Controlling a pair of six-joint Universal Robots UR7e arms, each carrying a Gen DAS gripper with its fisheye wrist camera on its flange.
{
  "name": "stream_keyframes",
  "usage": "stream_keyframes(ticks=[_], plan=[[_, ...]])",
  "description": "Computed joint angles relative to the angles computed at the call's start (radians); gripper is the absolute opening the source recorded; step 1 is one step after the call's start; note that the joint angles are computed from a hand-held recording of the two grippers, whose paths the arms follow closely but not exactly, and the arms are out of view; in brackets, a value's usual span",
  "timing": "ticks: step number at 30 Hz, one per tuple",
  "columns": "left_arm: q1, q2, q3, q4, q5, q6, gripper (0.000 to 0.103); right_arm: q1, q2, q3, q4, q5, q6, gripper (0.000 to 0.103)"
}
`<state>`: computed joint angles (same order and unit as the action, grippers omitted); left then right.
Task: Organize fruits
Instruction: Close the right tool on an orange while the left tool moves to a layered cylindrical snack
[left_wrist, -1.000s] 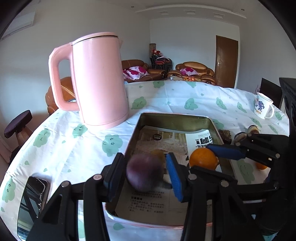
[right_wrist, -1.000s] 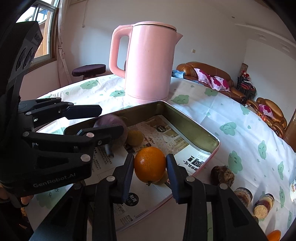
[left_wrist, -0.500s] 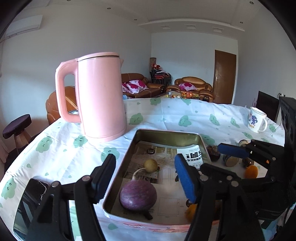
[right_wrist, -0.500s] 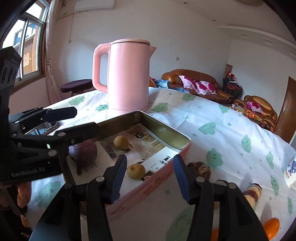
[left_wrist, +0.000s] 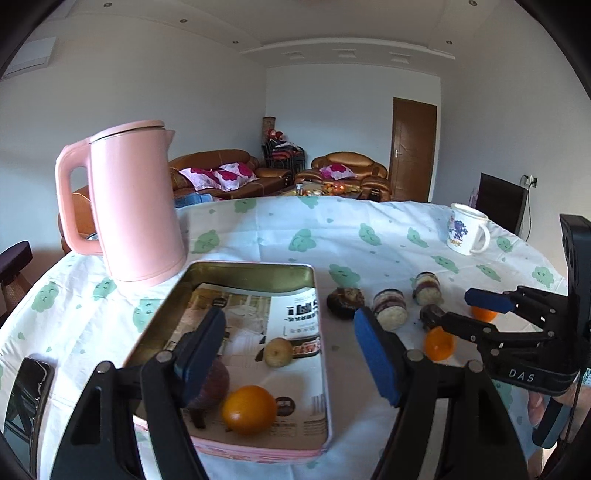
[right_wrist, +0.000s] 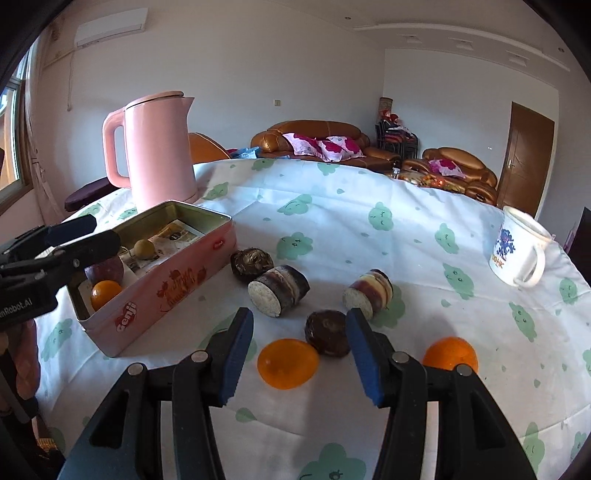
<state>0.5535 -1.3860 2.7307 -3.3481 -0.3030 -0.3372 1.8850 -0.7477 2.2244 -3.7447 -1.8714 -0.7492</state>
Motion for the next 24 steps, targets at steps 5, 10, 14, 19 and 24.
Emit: stream_keyframes(ticks=[5, 10, 14, 19, 24], plan=[[0.005, 0.058, -0.022, -0.016, -0.023, 0.011, 0.075, -0.004, -0.006, -0.017, 0.08, -0.049, 0.029, 0.054], [0.011, 0.086, -0.038, -0.024, -0.038, 0.028, 0.075, -0.02, -0.026, -0.026, 0.177, -0.043, 0.057, 0.054], [0.016, 0.106, -0.05, -0.033, -0.052, 0.044, 0.075, -0.033, -0.043, -0.027, 0.231, -0.016, 0.077, 0.054], [0.017, 0.119, -0.056, -0.035, -0.06, 0.049, 0.075, -0.025, -0.045, -0.022, 0.262, -0.014, 0.055, 0.051], [0.021, 0.136, -0.064, -0.044, -0.066, 0.057, 0.075, -0.022, -0.045, -0.038, 0.335, -0.019, 0.05, 0.042]])
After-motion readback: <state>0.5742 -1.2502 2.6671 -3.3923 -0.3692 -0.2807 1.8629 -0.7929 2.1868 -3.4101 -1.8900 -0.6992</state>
